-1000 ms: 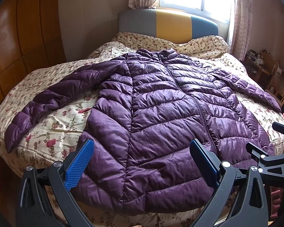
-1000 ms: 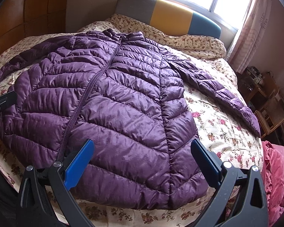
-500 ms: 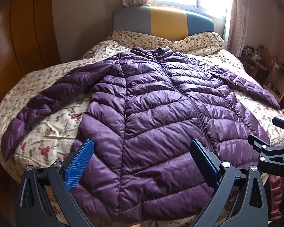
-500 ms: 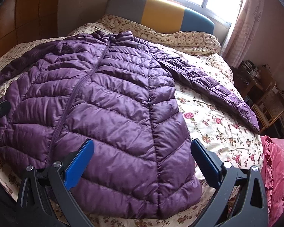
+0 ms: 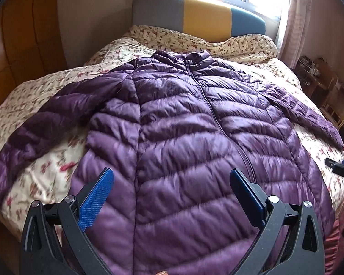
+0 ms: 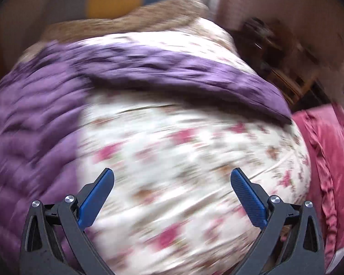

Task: Fold large clothes
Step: 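Grasp the sleeve cuff of the purple jacket with the right gripper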

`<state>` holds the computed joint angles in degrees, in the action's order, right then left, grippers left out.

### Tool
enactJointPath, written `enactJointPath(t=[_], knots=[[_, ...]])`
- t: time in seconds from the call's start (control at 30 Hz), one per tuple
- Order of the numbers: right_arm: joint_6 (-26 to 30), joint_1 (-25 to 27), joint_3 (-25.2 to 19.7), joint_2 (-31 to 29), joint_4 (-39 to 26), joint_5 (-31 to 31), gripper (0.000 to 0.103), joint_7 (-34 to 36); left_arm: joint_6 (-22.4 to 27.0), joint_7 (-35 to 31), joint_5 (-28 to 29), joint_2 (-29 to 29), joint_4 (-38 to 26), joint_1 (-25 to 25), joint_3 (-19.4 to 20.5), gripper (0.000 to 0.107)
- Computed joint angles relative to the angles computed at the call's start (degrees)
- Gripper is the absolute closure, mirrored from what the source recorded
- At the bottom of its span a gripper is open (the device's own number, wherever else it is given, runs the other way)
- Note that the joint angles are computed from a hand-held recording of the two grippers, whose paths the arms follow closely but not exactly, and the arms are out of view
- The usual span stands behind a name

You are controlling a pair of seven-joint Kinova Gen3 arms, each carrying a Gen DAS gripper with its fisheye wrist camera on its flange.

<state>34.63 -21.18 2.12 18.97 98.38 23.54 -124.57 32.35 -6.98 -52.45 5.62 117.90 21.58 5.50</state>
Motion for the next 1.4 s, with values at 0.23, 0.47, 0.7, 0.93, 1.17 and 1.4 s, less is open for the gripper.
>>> enactJointPath(t=[0.23,0.47,0.7,0.93,1.17,1.4], knots=[[4.53,12.43,1.37,6.98,-10.85,-11.06,0.005,3.76,-3.94,-9.68,6.13,5.46,-5.68,-3.43,-3.49,0.007],[7.07,21.3,0.99,12.69,-20.24,-21.97,0.008,3.8,-6.09,-18.23,12.91,10.22,-10.94,-4.54,-7.29,0.007],[6.05,26.49,-0.21,13.95,-21.37,-28.72,0.008,3.73,-6.77,-28.33,21.03,15.53,-18.71,-6.99,-8.66,0.007],[9.14,25.5,1.38,16.92,-27.27,-27.01,0.011,2.44,-4.16,-37.98,29.39,21.39,-27.67,-9.06,-9.41,0.007],[10.51,28.07,-0.92,19.72,-32.39,-29.07,0.053,4.13,-2.9,-44.14,33.99,25.97,-32.88,-9.93,-10.88,0.007],[12.59,28.5,-1.54,21.63,-36.42,-31.05,0.069,5.88,-5.19,-48.24,39.05,27.56,-31.99,-11.65,-11.0,0.007]])
